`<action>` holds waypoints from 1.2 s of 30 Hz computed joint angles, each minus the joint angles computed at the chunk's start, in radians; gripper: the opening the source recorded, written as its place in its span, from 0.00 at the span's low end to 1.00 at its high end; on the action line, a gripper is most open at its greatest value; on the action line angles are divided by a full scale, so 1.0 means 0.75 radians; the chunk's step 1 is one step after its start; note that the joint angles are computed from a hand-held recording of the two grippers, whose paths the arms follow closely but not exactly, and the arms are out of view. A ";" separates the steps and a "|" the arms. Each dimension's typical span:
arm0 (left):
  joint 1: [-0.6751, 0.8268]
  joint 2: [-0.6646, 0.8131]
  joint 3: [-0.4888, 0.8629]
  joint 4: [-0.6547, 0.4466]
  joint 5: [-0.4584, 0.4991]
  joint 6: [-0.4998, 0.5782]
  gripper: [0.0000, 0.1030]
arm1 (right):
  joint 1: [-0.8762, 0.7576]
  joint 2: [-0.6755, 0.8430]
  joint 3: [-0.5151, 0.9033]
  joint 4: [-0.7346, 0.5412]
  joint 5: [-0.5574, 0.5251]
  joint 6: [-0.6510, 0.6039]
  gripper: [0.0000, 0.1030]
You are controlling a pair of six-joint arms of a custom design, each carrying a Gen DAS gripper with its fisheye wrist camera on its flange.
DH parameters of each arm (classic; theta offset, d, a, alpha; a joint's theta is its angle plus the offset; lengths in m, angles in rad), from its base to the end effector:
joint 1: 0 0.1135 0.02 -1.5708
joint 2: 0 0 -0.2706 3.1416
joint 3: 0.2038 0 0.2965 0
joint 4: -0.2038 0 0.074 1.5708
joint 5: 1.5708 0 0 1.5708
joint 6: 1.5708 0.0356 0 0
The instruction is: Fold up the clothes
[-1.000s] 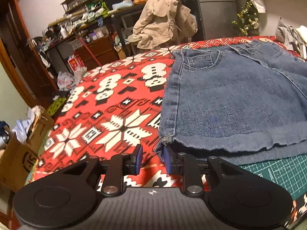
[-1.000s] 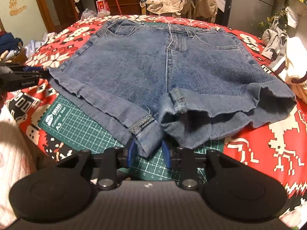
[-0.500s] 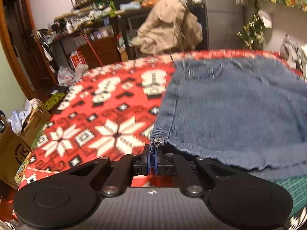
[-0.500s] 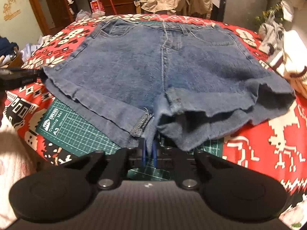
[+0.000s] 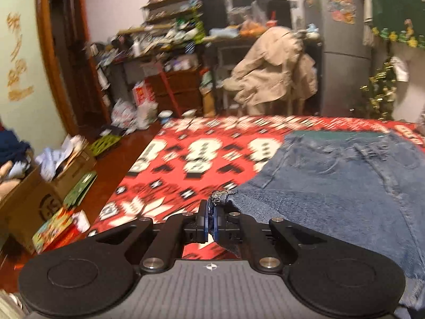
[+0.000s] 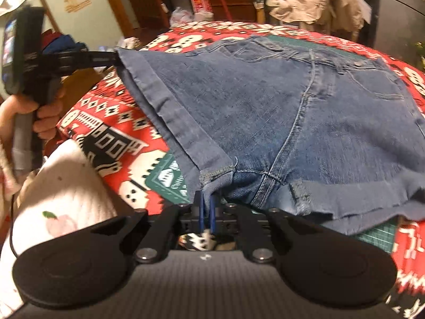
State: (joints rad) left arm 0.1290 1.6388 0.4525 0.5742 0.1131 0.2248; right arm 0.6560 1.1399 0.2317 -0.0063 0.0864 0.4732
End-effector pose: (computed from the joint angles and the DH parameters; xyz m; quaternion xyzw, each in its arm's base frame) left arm 0.2905 0.0336 0.0740 0.0685 0.8836 0.0317 0.4621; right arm 0.1601 0.1194 0.0806 -0.0725 0.9431 0.1378 0.2939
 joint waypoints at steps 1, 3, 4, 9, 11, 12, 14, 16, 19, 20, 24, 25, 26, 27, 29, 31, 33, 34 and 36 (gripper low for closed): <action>-0.001 0.046 0.027 -0.003 -0.019 -0.012 0.03 | 0.003 0.027 0.006 0.021 -0.011 0.008 0.05; -0.001 0.109 0.072 -0.050 -0.047 -0.015 0.06 | 0.005 0.078 0.019 0.060 -0.028 0.016 0.05; -0.004 0.120 0.080 -0.070 -0.059 -0.009 0.07 | 0.004 0.103 0.025 0.077 -0.033 0.016 0.09; 0.007 -0.004 -0.033 -0.058 -0.023 0.107 0.32 | -0.037 -0.014 -0.009 -0.024 -0.036 -0.015 0.33; 0.028 -0.089 -0.068 -0.122 0.001 0.096 0.32 | -0.058 -0.131 -0.042 -0.085 -0.047 -0.028 0.36; 0.041 -0.141 -0.087 -0.167 0.017 0.082 0.32 | -0.075 -0.197 -0.056 -0.124 -0.061 -0.041 0.40; 0.065 -0.251 -0.109 -0.283 0.084 0.045 0.32 | -0.098 -0.343 -0.082 -0.211 -0.064 -0.065 0.56; 0.064 -0.394 -0.148 -0.402 0.144 0.035 0.32 | -0.132 -0.527 -0.108 -0.328 -0.059 -0.106 0.68; 0.006 -0.624 -0.208 -0.599 0.234 0.050 0.32 | -0.215 -0.747 -0.118 -0.504 -0.087 -0.170 0.73; -0.032 -0.676 -0.219 -0.665 0.263 0.056 0.32 | -0.255 -0.820 -0.116 -0.573 -0.094 -0.200 0.76; -0.231 -0.804 -0.251 -0.842 0.330 0.080 0.31 | -0.457 -1.096 -0.108 -0.831 -0.132 -0.364 0.89; -0.294 -0.810 -0.256 -0.859 0.333 0.086 0.31 | -0.514 -1.140 -0.106 -0.881 -0.138 -0.402 0.92; -0.370 -0.803 -0.263 -0.850 0.308 0.081 0.31 | -0.574 -1.179 -0.103 -0.927 -0.145 -0.443 0.94; -0.449 -0.785 -0.267 -0.831 0.276 0.072 0.31 | -0.655 -1.221 -0.104 -0.973 -0.165 -0.489 0.98; -0.580 -0.716 -0.251 -0.799 0.233 0.043 0.32 | -0.858 -1.288 -0.106 -1.047 -0.260 -0.625 0.99; -0.661 -0.617 -0.207 -0.787 0.234 0.002 0.32 | -1.132 -1.318 -0.110 -1.103 -0.456 -0.838 0.99; -0.753 -0.593 -0.204 -0.759 0.179 -0.026 0.32 | -1.326 -1.320 -0.117 -1.134 -0.537 -0.965 0.99; -0.797 -0.573 -0.203 -0.731 0.134 -0.037 0.32 | -1.418 -1.317 -0.122 -1.141 -0.567 -1.025 0.99; -0.869 -0.509 -0.187 -0.682 0.045 -0.060 0.32 | -1.592 -1.294 -0.134 -1.136 -0.636 -1.149 0.99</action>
